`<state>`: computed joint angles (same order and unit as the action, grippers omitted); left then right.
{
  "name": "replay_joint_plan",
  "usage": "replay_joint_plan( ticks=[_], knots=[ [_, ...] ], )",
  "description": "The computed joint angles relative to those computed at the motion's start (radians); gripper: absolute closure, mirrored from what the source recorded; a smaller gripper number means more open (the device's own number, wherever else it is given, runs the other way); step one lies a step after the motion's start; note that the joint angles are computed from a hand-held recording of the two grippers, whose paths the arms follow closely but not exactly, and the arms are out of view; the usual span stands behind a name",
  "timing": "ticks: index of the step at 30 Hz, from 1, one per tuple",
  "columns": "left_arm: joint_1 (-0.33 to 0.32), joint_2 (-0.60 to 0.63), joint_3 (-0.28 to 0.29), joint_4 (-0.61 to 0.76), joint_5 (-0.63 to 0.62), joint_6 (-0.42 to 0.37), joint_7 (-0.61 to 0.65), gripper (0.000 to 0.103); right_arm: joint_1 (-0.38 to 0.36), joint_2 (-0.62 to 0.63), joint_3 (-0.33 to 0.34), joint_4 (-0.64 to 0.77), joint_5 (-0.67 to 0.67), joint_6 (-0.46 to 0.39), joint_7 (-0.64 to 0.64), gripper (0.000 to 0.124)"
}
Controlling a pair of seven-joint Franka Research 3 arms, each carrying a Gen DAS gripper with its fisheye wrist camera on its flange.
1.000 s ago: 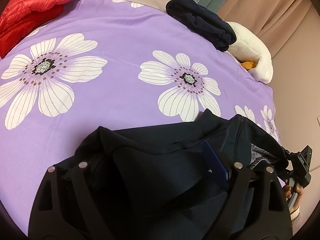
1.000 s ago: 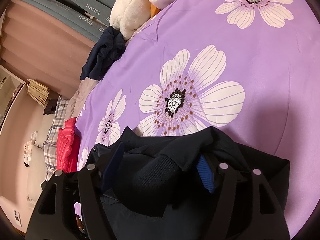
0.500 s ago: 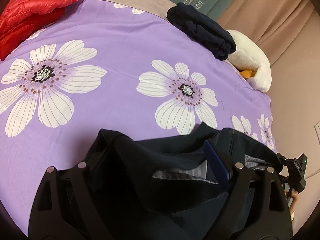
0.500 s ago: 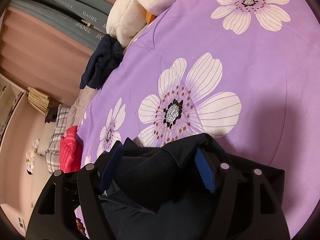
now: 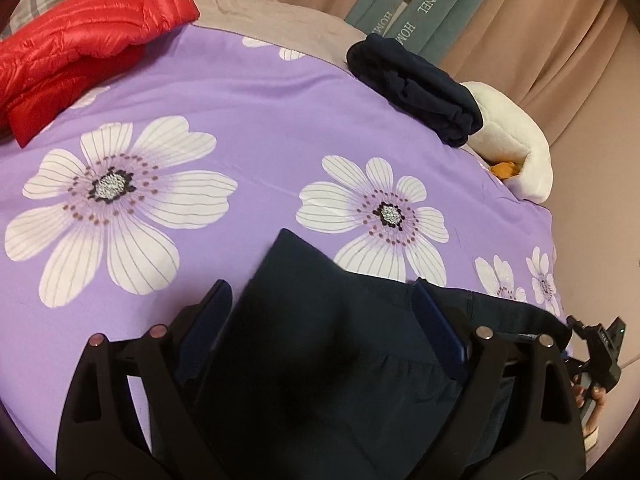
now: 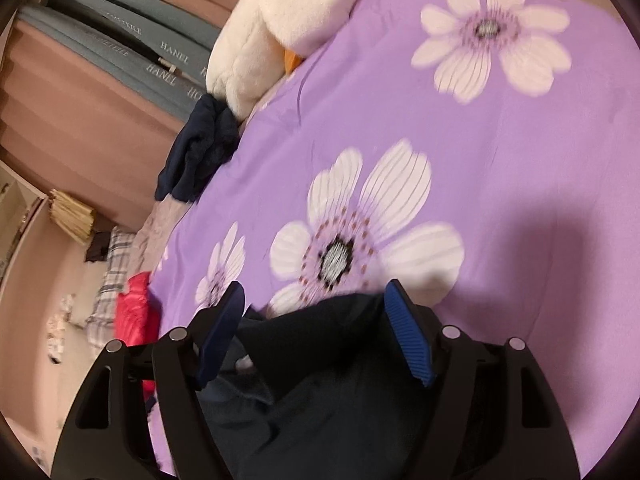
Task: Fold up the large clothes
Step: 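Open both tools and release the hem onto the folded jacket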
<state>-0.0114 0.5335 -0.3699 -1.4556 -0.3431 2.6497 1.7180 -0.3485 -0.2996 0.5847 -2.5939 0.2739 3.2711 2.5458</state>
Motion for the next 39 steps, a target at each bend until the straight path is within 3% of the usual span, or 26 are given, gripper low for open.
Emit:
replay_joint_plan(
  ticks=[1,3,9,15,18,21,24,25,26,27,29,31,33,36,39],
  knots=[
    [0.003,-0.006,-0.001,-0.009,-0.001,0.004,0.005,0.011,-0.061,-0.024,0.051,0.001,-0.008,-0.021,0.010,0.050],
    [0.013,-0.020,-0.006,-0.032,-0.009,0.009,0.018,0.010,-0.107,-0.051,0.084,0.004,-0.043,-0.049,0.030,0.050],
    [0.041,-0.095,-0.026,-0.157,-0.054,0.022,0.101,0.009,-0.119,-0.035,0.110,0.116,-0.284,-0.193,-0.090,0.050],
    [0.043,-0.169,-0.038,-0.274,-0.141,0.008,0.217,0.007,-0.111,0.188,0.205,0.373,-0.645,-0.392,-0.235,0.050],
    [0.014,-0.173,-0.019,-0.287,-0.142,-0.019,0.244,0.007,-0.055,0.372,0.221,0.543,-0.838,-0.508,-0.297,0.050],
    [-0.027,-0.167,0.012,-0.289,-0.092,-0.021,0.234,0.007,0.039,0.537,0.196,0.709,-0.937,-0.626,-0.418,0.050],
    [-0.036,-0.166,0.015,-0.291,-0.078,-0.017,0.242,0.007,0.103,0.646,0.175,0.834,-0.912,-0.727,-0.550,0.052],
    [-0.038,-0.163,0.016,-0.289,-0.075,-0.018,0.242,0.007,0.114,0.678,0.175,0.870,-0.885,-0.760,-0.606,0.059],
    [-0.039,-0.159,0.017,-0.284,-0.072,-0.021,0.239,0.007,0.109,0.693,0.186,0.886,-0.838,-0.780,-0.662,0.081],
    [-0.040,-0.157,0.018,-0.281,-0.069,-0.024,0.237,0.007,0.119,0.708,0.184,0.907,-0.813,-0.813,-0.698,0.096],
    [-0.042,-0.153,0.018,-0.275,-0.064,-0.024,0.235,0.007,0.145,0.706,0.164,0.911,-0.802,-0.834,-0.735,0.116],
    [-0.044,-0.150,0.017,-0.269,-0.058,-0.021,0.237,0.007,0.159,0.679,0.143,0.881,-0.803,-0.804,-0.763,0.119],
    [-0.051,-0.146,0.019,-0.263,-0.046,-0.014,0.231,0.007,0.219,0.645,0.069,0.858,-0.895,-0.766,-0.688,0.120],
    [-0.060,-0.130,0.023,-0.240,-0.018,-0.016,0.214,0.007,0.341,0.638,-0.070,0.885,-1.089,-0.779,-0.499,0.120],
    [-0.077,-0.104,0.038,-0.210,0.031,-0.034,0.174,0.006,0.405,0.671,-0.141,0.930,-1.115,-0.842,-0.422,0.120]
  ],
)
